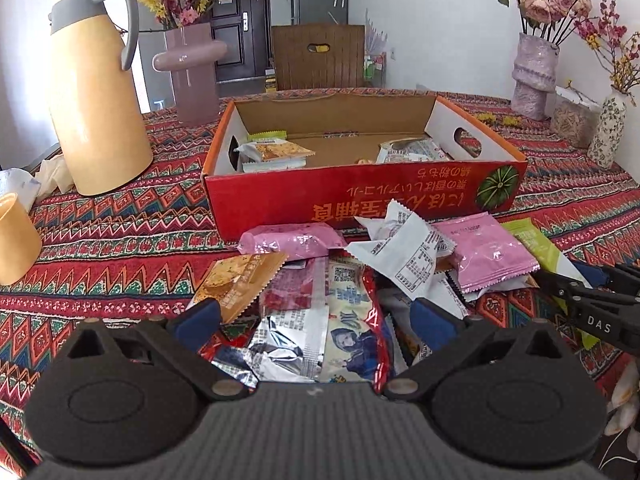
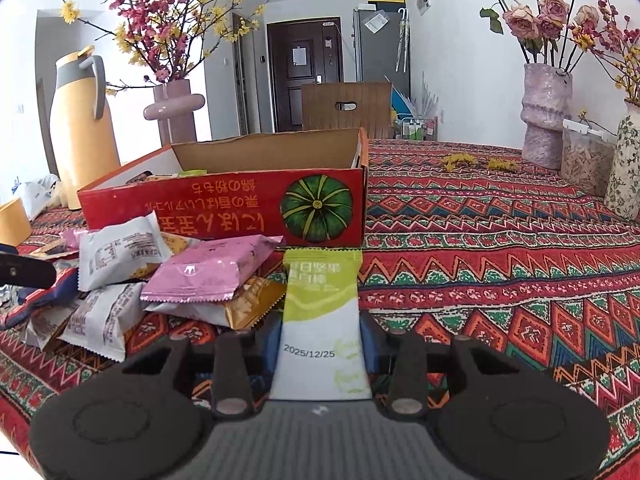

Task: Organize snacks
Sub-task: 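Lift the green-and-white bar packet with the right gripper and hold it, then grasp the red-and-white packets with the left gripper while the right holds the bar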

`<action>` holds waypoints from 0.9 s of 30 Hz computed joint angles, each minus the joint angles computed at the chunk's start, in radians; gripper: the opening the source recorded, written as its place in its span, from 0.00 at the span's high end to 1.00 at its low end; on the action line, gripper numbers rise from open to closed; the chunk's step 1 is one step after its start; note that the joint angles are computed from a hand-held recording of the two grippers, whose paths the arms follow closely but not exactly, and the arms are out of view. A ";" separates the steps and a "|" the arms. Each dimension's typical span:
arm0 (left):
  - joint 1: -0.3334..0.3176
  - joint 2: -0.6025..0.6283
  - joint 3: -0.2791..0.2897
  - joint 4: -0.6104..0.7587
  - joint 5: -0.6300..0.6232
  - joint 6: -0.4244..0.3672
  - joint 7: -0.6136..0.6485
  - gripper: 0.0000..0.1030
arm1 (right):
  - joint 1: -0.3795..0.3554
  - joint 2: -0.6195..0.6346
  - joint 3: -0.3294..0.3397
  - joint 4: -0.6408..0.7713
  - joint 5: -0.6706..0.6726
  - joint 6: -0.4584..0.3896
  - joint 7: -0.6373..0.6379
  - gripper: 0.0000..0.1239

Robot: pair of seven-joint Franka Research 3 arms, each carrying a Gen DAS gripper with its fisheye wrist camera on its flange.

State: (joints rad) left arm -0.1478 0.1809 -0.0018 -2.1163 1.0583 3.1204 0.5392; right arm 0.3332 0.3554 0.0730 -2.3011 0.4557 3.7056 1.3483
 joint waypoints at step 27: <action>0.083 0.064 -0.149 0.058 -0.770 -0.182 0.609 0.40 | -0.025 0.003 0.009 -0.019 -0.068 0.030 0.061 0.69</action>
